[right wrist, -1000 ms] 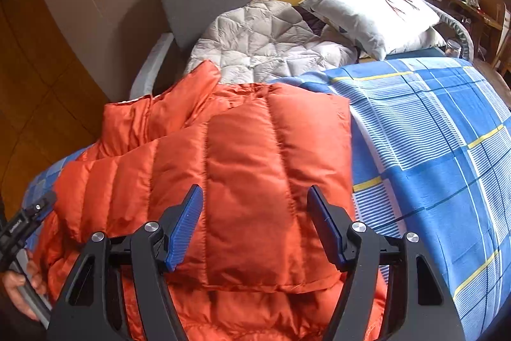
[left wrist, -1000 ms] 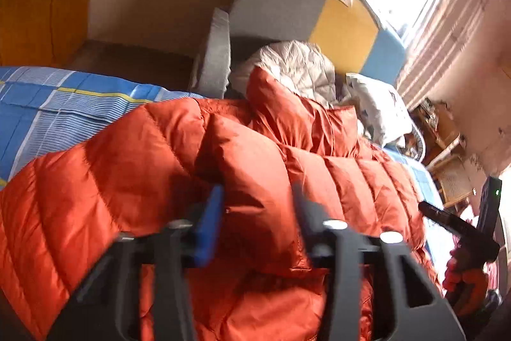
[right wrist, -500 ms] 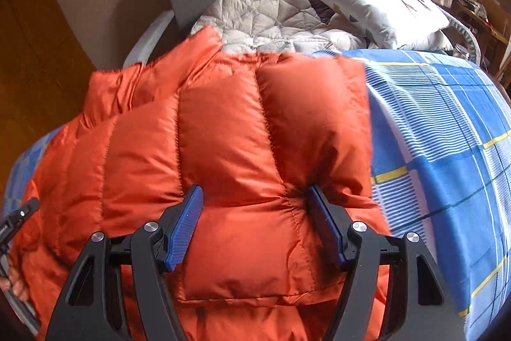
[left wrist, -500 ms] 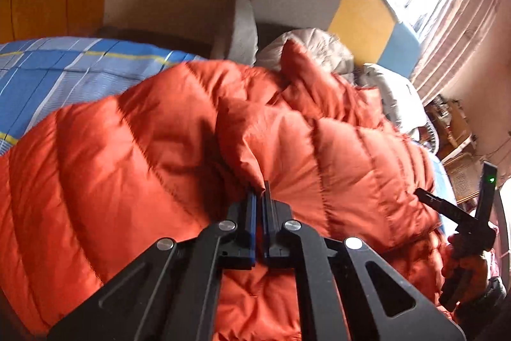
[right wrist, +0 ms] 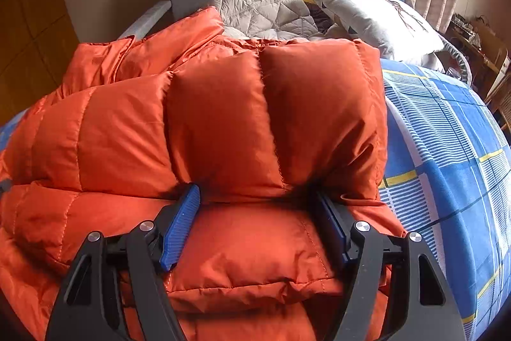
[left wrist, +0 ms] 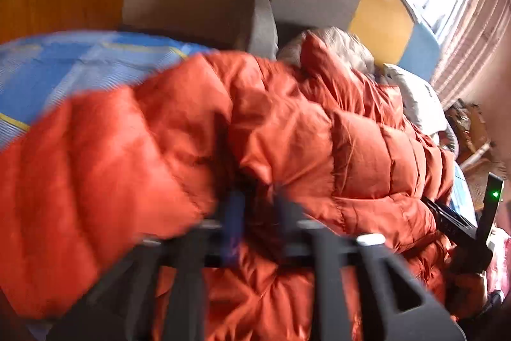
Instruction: Fold large clothes
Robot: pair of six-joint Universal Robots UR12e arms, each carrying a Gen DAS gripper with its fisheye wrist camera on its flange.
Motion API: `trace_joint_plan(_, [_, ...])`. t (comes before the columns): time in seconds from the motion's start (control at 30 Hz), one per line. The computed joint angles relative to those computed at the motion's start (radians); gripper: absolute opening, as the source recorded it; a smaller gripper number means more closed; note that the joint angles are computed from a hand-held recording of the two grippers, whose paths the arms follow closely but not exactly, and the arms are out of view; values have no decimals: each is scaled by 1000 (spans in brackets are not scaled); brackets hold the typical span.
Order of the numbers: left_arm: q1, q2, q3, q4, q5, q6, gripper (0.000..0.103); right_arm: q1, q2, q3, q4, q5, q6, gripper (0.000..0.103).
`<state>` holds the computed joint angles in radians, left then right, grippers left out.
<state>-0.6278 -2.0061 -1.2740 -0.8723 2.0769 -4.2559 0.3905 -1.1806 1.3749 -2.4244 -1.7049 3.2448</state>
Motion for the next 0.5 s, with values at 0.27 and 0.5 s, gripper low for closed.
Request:
trace_joint_plan(0.27, [-17, -32, 80, -2, 77, 81, 47, 3, -1, 5, -12, -12, -4, 71])
trace_joint_plan(0.5, [11, -82, 148, -165, 24, 65, 34, 3, -3, 8, -17, -10, -3, 71])
